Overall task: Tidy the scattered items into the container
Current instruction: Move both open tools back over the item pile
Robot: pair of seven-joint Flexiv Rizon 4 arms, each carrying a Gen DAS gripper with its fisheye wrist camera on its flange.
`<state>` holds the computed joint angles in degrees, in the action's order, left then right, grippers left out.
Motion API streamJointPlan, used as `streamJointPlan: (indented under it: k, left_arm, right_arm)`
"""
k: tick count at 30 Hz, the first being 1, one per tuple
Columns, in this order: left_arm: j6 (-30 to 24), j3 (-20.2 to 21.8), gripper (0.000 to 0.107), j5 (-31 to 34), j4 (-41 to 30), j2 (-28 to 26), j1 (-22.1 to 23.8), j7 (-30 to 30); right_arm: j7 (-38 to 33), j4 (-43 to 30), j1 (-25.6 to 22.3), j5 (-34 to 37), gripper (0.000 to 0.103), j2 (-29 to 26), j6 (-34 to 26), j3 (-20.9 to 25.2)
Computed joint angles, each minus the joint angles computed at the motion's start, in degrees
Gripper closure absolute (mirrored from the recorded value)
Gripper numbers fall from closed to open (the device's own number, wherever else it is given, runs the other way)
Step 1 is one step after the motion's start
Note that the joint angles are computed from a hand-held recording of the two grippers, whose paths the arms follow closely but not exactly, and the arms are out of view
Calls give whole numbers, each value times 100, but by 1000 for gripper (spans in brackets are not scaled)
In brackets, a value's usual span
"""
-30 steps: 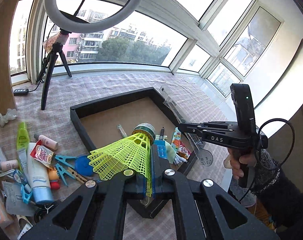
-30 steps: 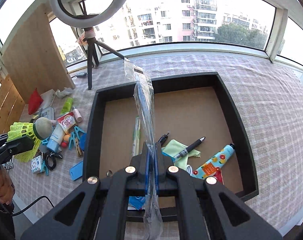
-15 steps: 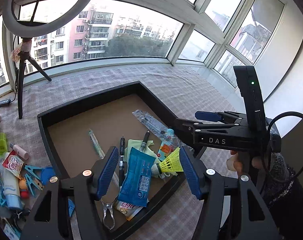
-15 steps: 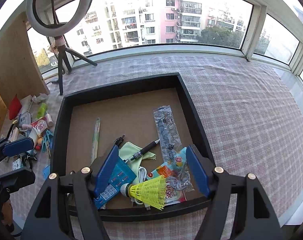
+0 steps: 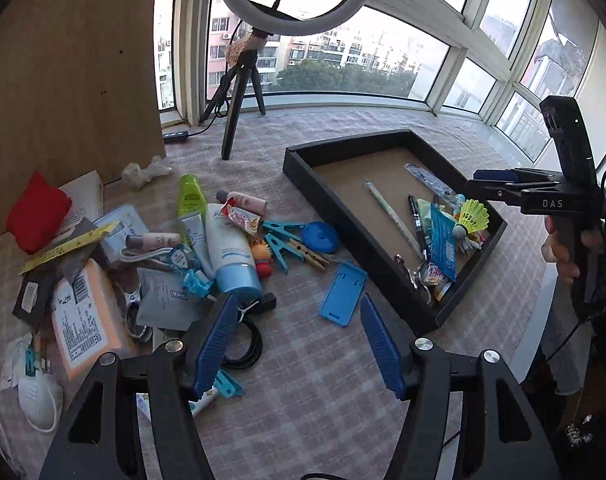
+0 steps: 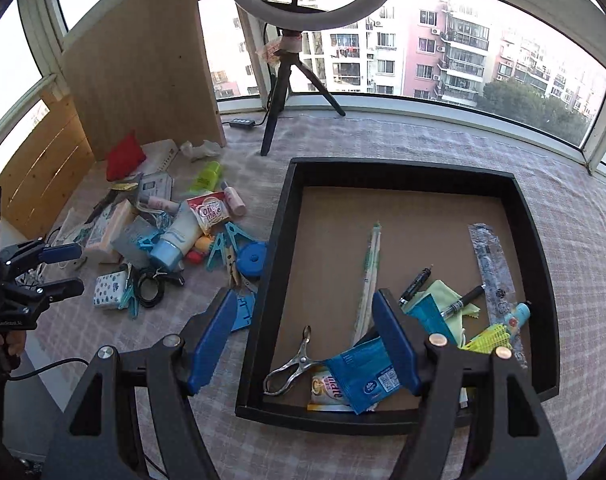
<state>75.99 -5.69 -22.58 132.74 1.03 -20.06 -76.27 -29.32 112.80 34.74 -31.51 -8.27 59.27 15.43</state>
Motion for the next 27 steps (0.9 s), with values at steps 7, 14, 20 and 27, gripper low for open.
streamJointPlan:
  k: [7, 14, 20, 27]
  left_arm:
    - [-675, 504, 44, -87, 703, 460, 292, 941]
    - [-637, 399, 44, -596, 792, 102, 375, 2227]
    - [-470, 244, 44, -1258, 814, -136, 372, 3106]
    - [-264, 81, 46, -2302, 924, -209, 255, 3905]
  right_arm:
    - [88, -841, 776, 34, 34, -1114, 90, 86]
    - [-134, -1913, 1388, 579, 46, -2202, -106, 22]
    - [-325, -2656, 1661, 807, 46, -2687, -566, -108]
    - [-542, -3028, 1680, 1209, 60, -2961, -835, -116]
